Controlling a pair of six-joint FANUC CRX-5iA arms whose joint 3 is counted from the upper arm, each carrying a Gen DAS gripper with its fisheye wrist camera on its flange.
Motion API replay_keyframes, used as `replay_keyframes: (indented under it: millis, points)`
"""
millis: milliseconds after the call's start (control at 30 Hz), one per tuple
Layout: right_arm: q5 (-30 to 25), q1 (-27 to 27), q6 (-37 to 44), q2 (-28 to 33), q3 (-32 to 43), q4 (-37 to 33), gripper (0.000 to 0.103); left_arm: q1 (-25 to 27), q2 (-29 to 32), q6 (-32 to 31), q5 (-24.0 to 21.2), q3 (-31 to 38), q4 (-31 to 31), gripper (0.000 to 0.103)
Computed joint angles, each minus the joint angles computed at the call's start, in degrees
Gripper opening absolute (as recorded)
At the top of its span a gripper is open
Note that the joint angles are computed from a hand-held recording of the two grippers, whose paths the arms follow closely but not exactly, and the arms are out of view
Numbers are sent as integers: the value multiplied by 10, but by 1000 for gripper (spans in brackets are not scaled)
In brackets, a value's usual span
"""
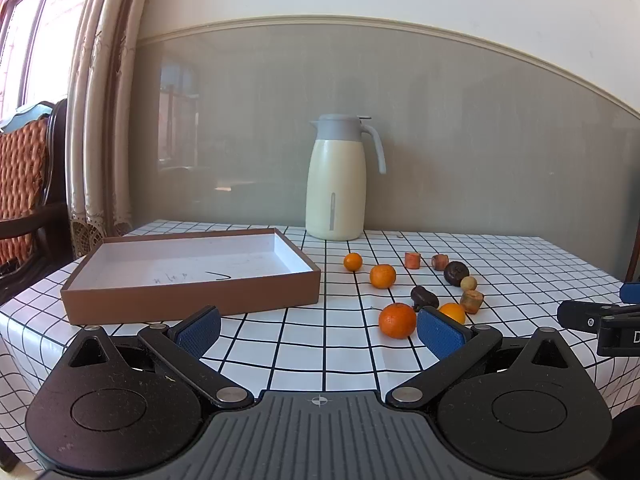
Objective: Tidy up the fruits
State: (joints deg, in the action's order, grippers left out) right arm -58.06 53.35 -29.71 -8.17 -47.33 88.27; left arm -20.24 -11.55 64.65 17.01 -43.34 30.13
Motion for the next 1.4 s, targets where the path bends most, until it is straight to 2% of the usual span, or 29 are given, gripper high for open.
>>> replay_keyframes:
  millis: [1400]
  points:
    - [1, -1, 2, 1, 1, 0, 97, 10, -1, 31, -4, 2, -23, 103]
